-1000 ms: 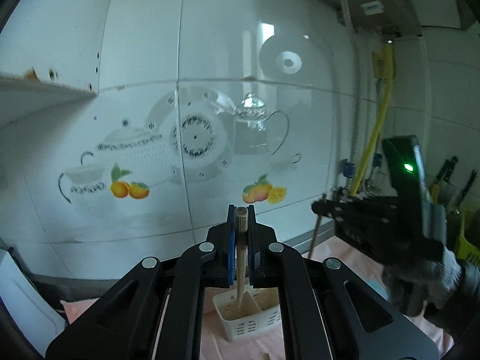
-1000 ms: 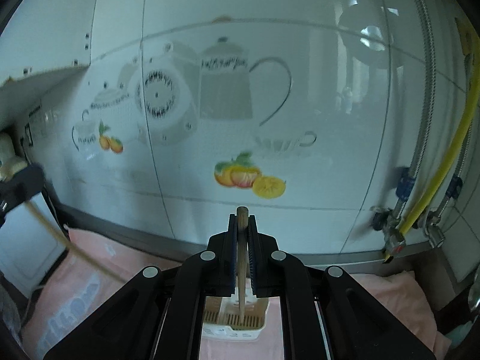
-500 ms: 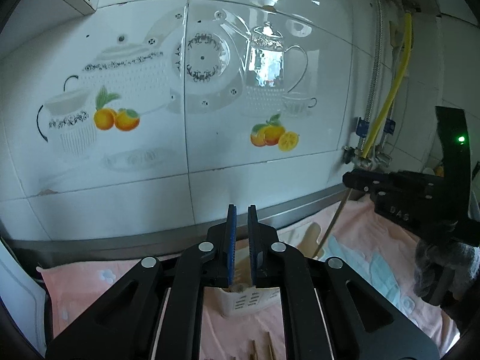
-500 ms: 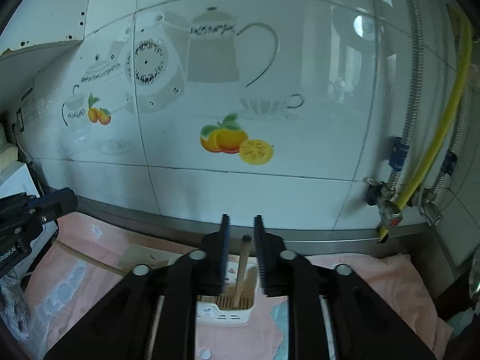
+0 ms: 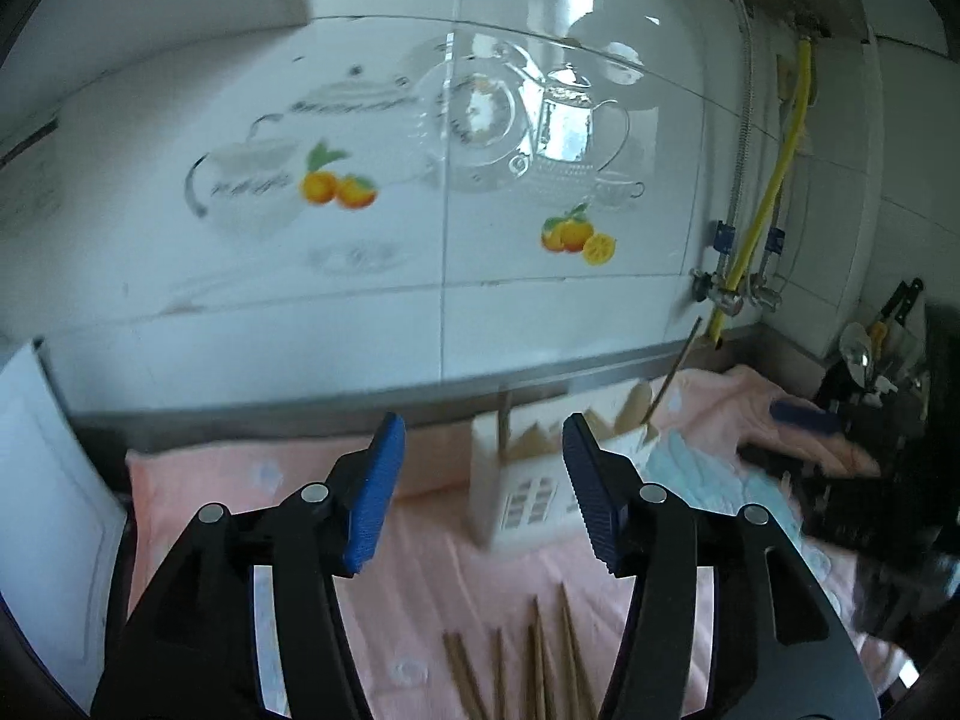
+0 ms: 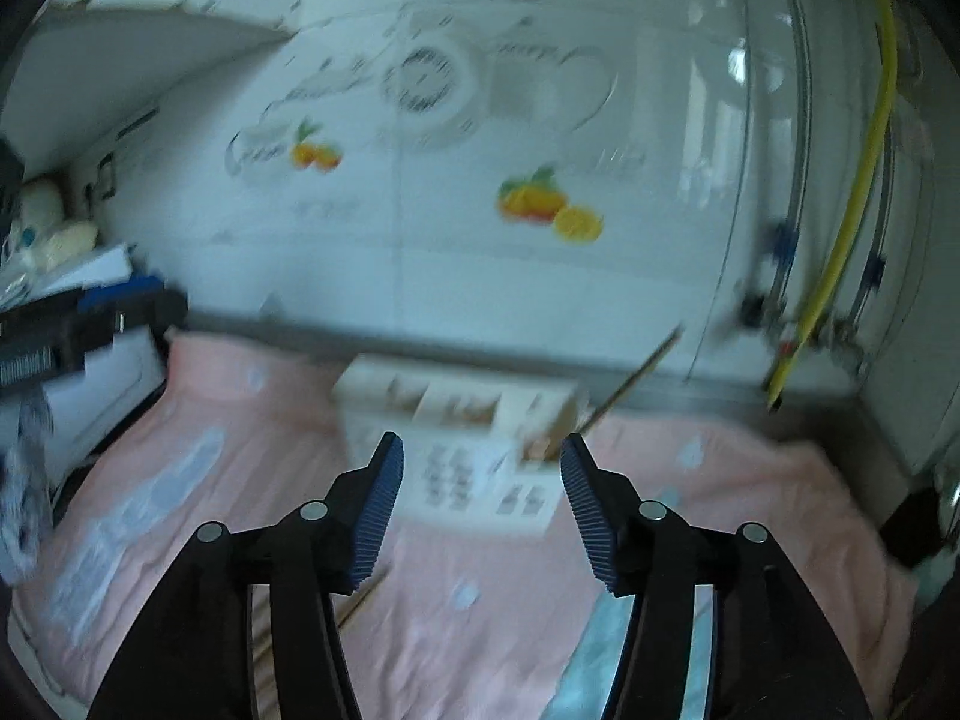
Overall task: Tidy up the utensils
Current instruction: 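Lower the chopsticks into the white holder and open both tools, then move both tools back down to the chopstick pile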
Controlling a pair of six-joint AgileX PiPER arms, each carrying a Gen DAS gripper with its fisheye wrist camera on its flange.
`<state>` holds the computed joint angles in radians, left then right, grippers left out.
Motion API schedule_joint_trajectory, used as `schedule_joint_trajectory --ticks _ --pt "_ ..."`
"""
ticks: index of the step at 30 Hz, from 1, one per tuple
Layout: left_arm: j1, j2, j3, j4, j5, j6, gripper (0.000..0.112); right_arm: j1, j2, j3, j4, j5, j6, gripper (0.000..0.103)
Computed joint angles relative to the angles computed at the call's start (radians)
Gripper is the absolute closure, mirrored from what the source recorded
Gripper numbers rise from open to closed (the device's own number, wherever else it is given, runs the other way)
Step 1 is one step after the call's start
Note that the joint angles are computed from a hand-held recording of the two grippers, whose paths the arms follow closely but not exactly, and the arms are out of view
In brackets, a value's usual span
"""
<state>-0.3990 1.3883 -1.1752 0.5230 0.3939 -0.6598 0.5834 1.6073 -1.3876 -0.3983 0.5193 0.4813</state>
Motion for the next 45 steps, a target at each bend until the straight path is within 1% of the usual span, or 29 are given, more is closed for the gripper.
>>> schedule_joint_trajectory --ticks 2,3,4,6,9,11,13,16,18,20,23,24,26,31,34,36,41,42,45 --pt "-0.003 -0.06 0.087 0.076 -0.001 -0.087 0.051 0.045 -0.033 0.103 -0.032 -0.028 0.08 0.049" --pt "-0.001 -0.086 0.124 0.09 -0.002 -0.111 0.048 0.071 -0.046 0.154 -0.041 -0.037 0.116 0.049" --pt "0.002 -0.109 0.158 0.1 -0.002 -0.131 0.046 0.092 -0.054 0.185 -0.059 -0.042 0.154 0.049" --pt "0.001 -0.168 0.244 0.174 0.0 -0.222 0.045 0.15 -0.061 0.254 -0.1 -0.047 0.245 0.049" --pt "0.001 -0.239 0.347 0.266 0.006 -0.338 0.036 0.229 -0.056 0.321 -0.189 -0.046 0.391 0.049" --pt "-0.002 -0.276 0.404 0.317 0.022 -0.401 0.036 0.283 -0.044 0.363 -0.226 -0.048 0.482 0.049" --pt "0.003 -0.309 0.455 0.343 0.031 -0.443 0.034 0.32 -0.027 0.397 -0.218 -0.068 0.537 0.049" --pt "0.018 -0.346 0.511 0.359 0.028 -0.483 0.032 0.372 0.005 0.44 -0.239 -0.093 0.644 0.049" --pt "0.035 -0.374 0.555 0.362 0.026 -0.506 0.031 0.407 0.024 0.455 -0.288 -0.081 0.745 0.049" --pt "0.048 -0.395 0.586 0.355 0.027 -0.52 0.031 0.415 0.036 0.467 -0.277 -0.099 0.772 0.05" --pt "0.06 -0.43 0.638 0.371 0.036 -0.556 0.031 0.435 0.056 0.472 -0.295 -0.108 0.822 0.055" --pt "0.054 -0.431 0.644 0.388 0.044 -0.576 0.031 0.442 0.061 0.472 -0.303 -0.112 0.84 0.059" --pt "0.047 -0.443 0.665 0.417 0.062 -0.611 0.031 0.457 0.064 0.465 -0.326 -0.104 0.877 0.061" --pt "0.071 -0.466 0.7 0.386 0.041 -0.592 0.03 0.46 0.097 0.425 -0.288 -0.092 0.85 0.072" --pt "0.071 -0.47 0.718 0.38 0.033 -0.601 0.03 0.455 0.113 0.41 -0.26 -0.087 0.842 0.075" --pt "0.067 -0.471 0.73 0.379 0.029 -0.607 0.03 0.455 0.117 0.405 -0.27 -0.084 0.857 0.077" --pt "0.018 -0.474 0.767 0.408 0.027 -0.662 0.03 0.46 0.133 0.385 -0.272 -0.061 0.86 0.083" --pt "-0.004 -0.473 0.776 0.425 0.035 -0.691 0.03 0.465 0.136 0.38 -0.278 -0.049 0.86 0.085" --pt "-0.063 -0.466 0.8 0.449 0.04 -0.745 0.03 0.465 0.131 0.386 -0.286 -0.048 0.861 0.093"
